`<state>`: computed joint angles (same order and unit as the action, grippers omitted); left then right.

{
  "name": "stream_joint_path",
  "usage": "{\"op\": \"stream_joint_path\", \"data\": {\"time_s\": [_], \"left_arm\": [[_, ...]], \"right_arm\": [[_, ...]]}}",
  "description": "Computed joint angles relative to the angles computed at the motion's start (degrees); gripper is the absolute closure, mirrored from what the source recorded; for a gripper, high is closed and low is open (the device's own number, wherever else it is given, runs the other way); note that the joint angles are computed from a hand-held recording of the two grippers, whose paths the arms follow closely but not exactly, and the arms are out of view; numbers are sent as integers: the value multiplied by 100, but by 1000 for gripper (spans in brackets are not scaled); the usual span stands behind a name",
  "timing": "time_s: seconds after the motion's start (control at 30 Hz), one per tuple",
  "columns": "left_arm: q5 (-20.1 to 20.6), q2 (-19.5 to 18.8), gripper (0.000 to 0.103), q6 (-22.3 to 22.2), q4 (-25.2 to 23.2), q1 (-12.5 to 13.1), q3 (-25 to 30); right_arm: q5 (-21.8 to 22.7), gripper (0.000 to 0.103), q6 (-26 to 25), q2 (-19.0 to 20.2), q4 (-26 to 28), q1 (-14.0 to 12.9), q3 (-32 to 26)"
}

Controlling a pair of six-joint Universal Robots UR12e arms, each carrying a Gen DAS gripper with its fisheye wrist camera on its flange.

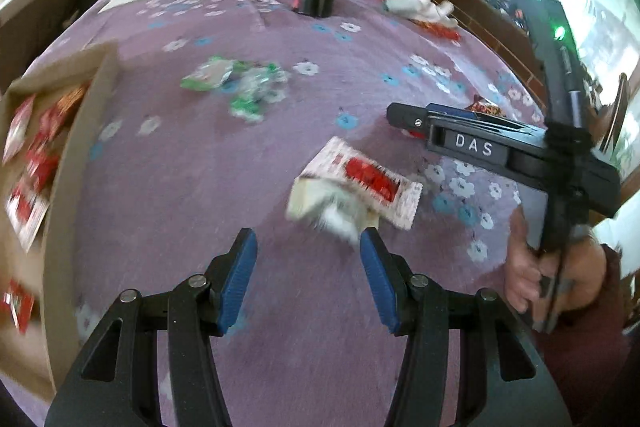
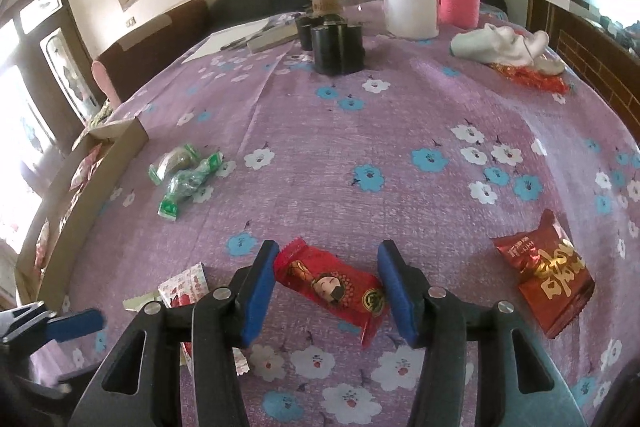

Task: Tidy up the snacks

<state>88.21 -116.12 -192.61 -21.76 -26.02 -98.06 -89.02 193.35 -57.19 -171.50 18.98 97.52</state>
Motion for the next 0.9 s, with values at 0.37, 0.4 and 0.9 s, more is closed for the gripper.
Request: {"op": "stream_joint_path", "data": {"time_s": [0.37,0.4,0.9], "left_arm": [[272,-185,65,442,239,-95,149],[242,-173,71,402,297,-87,127],[-356,304,82,-204,1131,220,-528]], "right_arm": [[15,50,31,-16,0,-7,19],[8,51,26,-16,-7,-5,21],[113,90,180,-56,-586,-45,164]]}}
